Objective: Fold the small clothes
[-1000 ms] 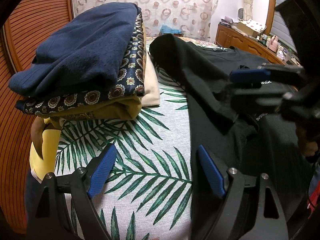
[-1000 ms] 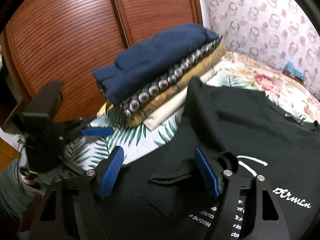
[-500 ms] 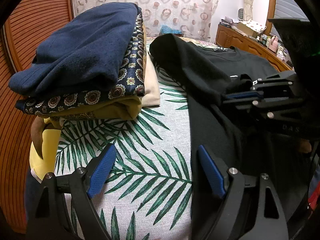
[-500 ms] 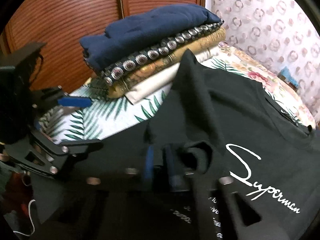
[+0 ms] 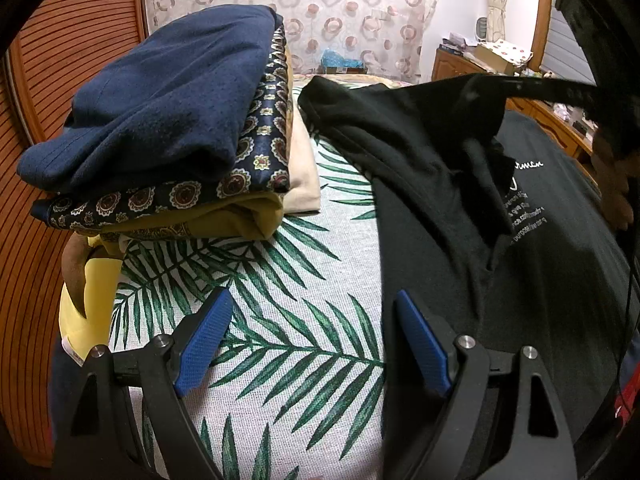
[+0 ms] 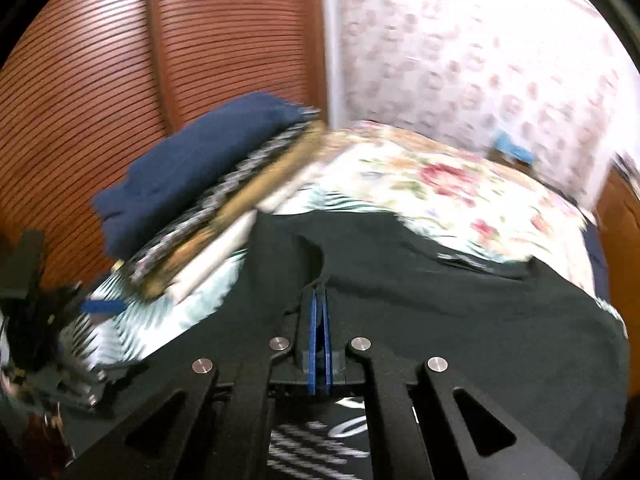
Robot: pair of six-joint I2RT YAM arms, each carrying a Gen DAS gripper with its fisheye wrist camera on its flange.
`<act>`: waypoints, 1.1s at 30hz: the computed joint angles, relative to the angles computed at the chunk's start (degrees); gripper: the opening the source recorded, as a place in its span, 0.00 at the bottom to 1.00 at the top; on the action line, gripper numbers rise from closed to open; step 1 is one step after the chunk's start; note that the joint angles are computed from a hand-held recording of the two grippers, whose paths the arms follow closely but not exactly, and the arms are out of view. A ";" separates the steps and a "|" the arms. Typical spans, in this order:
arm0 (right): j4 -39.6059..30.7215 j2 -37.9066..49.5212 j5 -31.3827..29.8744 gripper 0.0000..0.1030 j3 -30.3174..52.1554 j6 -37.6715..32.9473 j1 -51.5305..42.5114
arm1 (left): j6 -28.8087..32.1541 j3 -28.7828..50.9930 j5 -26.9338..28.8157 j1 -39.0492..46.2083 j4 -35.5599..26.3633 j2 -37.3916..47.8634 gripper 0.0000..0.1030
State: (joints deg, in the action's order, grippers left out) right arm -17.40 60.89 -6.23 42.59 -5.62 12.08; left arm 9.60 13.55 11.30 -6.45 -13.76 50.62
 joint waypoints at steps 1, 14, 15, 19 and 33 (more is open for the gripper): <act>-0.43 0.35 -1.22 0.02 0.40 0.64 -1.57 | 0.23 0.03 0.19 0.29 0.10 0.18 0.82; -2.97 -3.38 8.24 0.50 -1.32 6.08 1.39 | -0.20 -0.09 -0.17 -0.28 0.02 -0.14 0.82; -2.83 -3.05 6.44 0.50 -1.70 6.70 2.39 | -0.01 -0.09 -0.03 -0.05 0.10 -0.03 0.82; -1.47 -0.38 1.82 0.50 -2.73 8.27 8.78 | 0.02 -0.15 0.01 -0.02 0.13 -0.05 0.82; 1.54 17.59 10.98 0.10 2.83 6.93 19.61 | -0.08 -0.24 -0.10 -0.19 0.21 -0.11 0.82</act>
